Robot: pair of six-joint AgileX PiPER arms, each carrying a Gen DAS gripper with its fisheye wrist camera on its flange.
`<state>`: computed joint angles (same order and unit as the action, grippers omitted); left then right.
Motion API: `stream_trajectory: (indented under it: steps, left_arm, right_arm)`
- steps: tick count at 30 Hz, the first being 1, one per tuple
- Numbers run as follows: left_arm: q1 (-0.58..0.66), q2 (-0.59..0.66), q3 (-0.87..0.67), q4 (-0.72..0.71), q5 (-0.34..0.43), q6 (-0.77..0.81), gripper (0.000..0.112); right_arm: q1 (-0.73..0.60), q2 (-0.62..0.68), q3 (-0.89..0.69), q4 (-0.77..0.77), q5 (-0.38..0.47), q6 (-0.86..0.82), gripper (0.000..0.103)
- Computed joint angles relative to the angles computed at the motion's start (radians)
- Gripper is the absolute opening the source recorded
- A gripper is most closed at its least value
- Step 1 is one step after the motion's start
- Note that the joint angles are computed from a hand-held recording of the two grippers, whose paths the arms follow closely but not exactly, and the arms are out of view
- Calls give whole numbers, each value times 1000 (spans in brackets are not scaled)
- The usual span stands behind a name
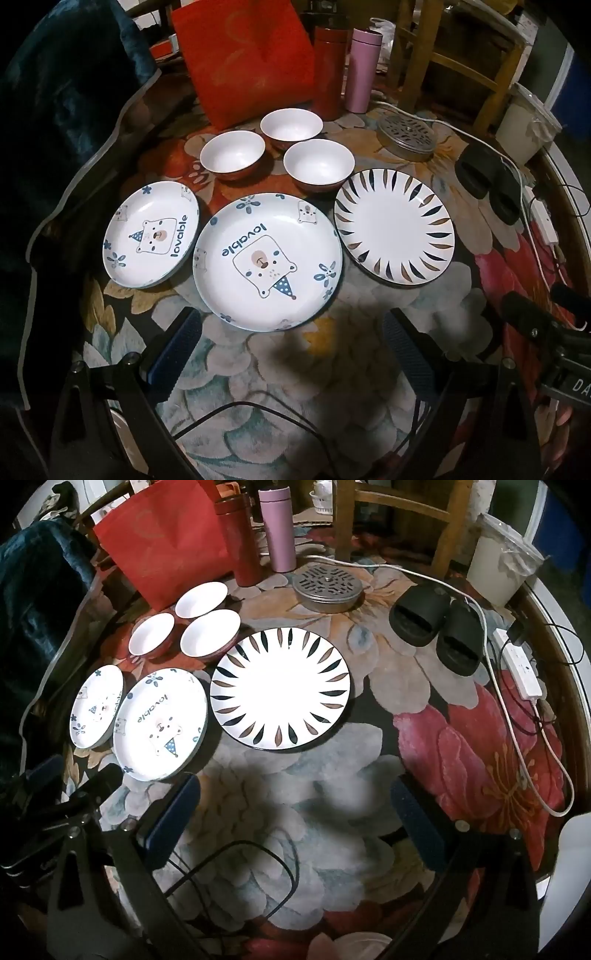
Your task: Organize plates and bowls
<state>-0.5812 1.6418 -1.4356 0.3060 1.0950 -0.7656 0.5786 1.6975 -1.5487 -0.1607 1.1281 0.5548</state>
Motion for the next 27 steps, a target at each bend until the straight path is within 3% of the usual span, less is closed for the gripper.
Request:
stream_trajectory:
  steps: [27]
  left_arm:
    - [1, 2, -3, -9, 0, 13, 99]
  right_arm:
    - [-4, -11, 26, 7, -3, -4, 103]
